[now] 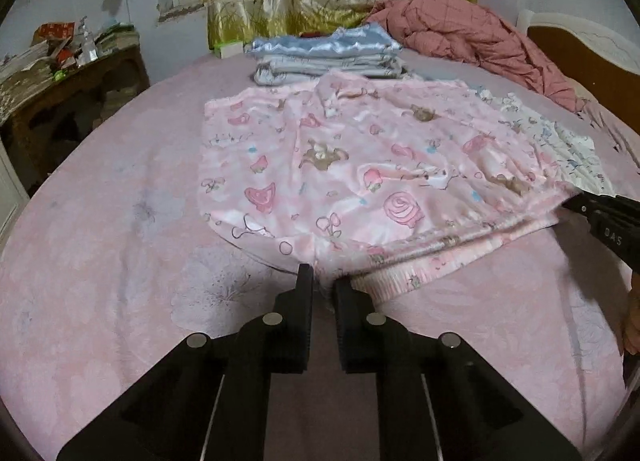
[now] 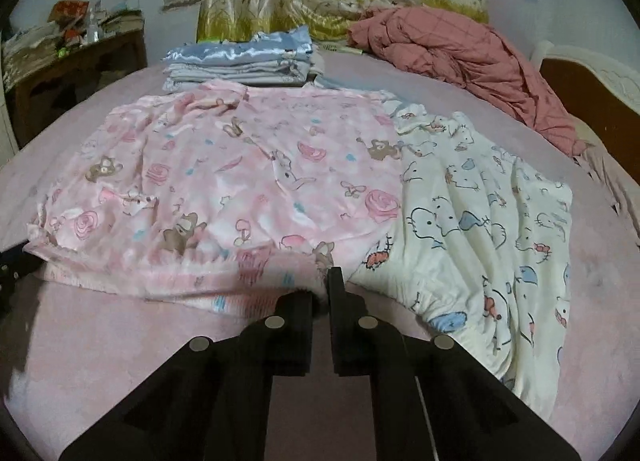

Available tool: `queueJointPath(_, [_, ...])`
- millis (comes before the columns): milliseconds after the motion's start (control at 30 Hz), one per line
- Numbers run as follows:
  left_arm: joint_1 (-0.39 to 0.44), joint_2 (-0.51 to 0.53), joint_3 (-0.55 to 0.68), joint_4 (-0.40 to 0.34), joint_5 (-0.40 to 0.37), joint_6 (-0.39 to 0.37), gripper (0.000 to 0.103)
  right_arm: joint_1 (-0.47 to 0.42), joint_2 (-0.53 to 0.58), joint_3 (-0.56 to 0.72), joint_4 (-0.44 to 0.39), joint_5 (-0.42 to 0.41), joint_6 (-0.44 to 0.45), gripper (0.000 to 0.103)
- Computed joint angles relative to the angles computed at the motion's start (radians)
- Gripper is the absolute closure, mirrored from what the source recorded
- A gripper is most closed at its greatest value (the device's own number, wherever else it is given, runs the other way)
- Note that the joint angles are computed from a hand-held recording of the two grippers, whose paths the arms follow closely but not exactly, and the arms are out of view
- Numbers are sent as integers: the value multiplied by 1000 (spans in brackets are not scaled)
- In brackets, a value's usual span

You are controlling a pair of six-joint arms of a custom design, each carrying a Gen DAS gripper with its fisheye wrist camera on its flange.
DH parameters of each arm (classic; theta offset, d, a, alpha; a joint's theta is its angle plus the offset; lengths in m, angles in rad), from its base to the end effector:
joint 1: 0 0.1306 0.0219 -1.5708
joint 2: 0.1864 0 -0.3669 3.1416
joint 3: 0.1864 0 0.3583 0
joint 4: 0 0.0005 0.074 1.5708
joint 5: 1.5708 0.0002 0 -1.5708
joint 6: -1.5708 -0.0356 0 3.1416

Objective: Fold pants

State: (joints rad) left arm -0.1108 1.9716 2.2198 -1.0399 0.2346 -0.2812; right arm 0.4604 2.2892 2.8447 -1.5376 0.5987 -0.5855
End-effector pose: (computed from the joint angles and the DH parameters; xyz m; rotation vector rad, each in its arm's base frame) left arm 0.6437 -0.0804 0.4466 0.5669 2.2736 -0.1931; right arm 0.6112 0.2802 0.4601 0.3638 2.3156 -0.2707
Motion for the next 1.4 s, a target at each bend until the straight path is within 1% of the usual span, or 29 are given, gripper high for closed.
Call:
queueJointPath(33, [0,-16,-22,18,3,-4,95,6,-57,-106,62,19,-5,97])
queueJointPath(67, [-2,-31,-40,35,-2,-9,95,14,-92,-161,92,39,-11,97])
queueJointPath(133, [-7,-67,-82,70,-25,-19,95,30,-123,-200,100,76,-31,97])
queueJointPath(200, [-8,-105,-125,105,-39,-23,95,47,-134,-198,79,106,-59,97])
queueJointPath(267, [-4,-142,-159,125,-32,-17,95,71,-128,-159,43,159,-105,97])
queueJointPath(333, [4,-181,-195,163,-31,-4,95,100,-114,-108,8,227,-129,97])
queueJointPath(367, [10,-198,-213,180,-25,0,95,114,-114,-99,-1,256,-139,97])
queueJointPath(400, [16,-209,-222,182,-18,6,95,126,-130,-121,8,274,-147,97])
queueJointPath(533, [50,-233,-250,141,58,48,95,157,-242,-307,76,269,-225,97])
queueJointPath(600, [55,-254,-284,148,68,58,95,169,-288,-387,118,262,-242,97])
queueJointPath(700, [58,-282,-328,159,69,59,94,192,-316,-442,132,262,-256,97])
queueJointPath(800, [62,-288,-349,146,87,62,86,197,-323,-480,124,248,-268,97])
queueJointPath(867, [65,-289,-369,157,89,64,59,191,-322,-494,105,223,-281,97])
queueJointPath(933, [71,-303,-405,184,86,50,48,183,-347,-551,125,195,-291,93])
queueJointPath(1000, [77,-319,-439,204,72,35,46,176,-371,-600,150,168,-288,76])
queueJointPath(1033, [82,-323,-448,204,70,28,46,177,-387,-630,159,171,-296,71])
queueJointPath(1067, [90,-320,-445,197,74,27,46,179,-408,-666,171,174,-303,62])
queueJointPath(1100, [98,-316,-437,186,81,29,46,180,-418,-682,176,172,-308,56])
queueJointPath(1133, [108,-308,-419,171,89,32,46,182,-447,-727,197,169,-318,56])
queueJointPath(1200, [123,-297,-387,163,97,33,46,184,-473,-758,206,171,-335,56])
queueJointPath(1233, [126,-288,-359,165,92,24,46,183,-490,-774,223,171,-331,56])
queueJointPath(1267, [127,-276,-326,175,79,10,46,179,-498,-775,241,171,-314,56])
queueJointPath(1300, [124,-264,-287,192,60,6,46,171,-504,-760,266,176,-272,56])
queueJointPath(1333, [126,-253,-255,215,58,7,46,163,-495,-723,272,188,-236,56])
queueJointPath(1367, [126,-228,-196,241,60,17,46,156,-482,-682,273,194,-206,56])
queueJointPath(1400, [123,-200,-137,252,47,27,46,141,-469,-628,312,182,-135,56])
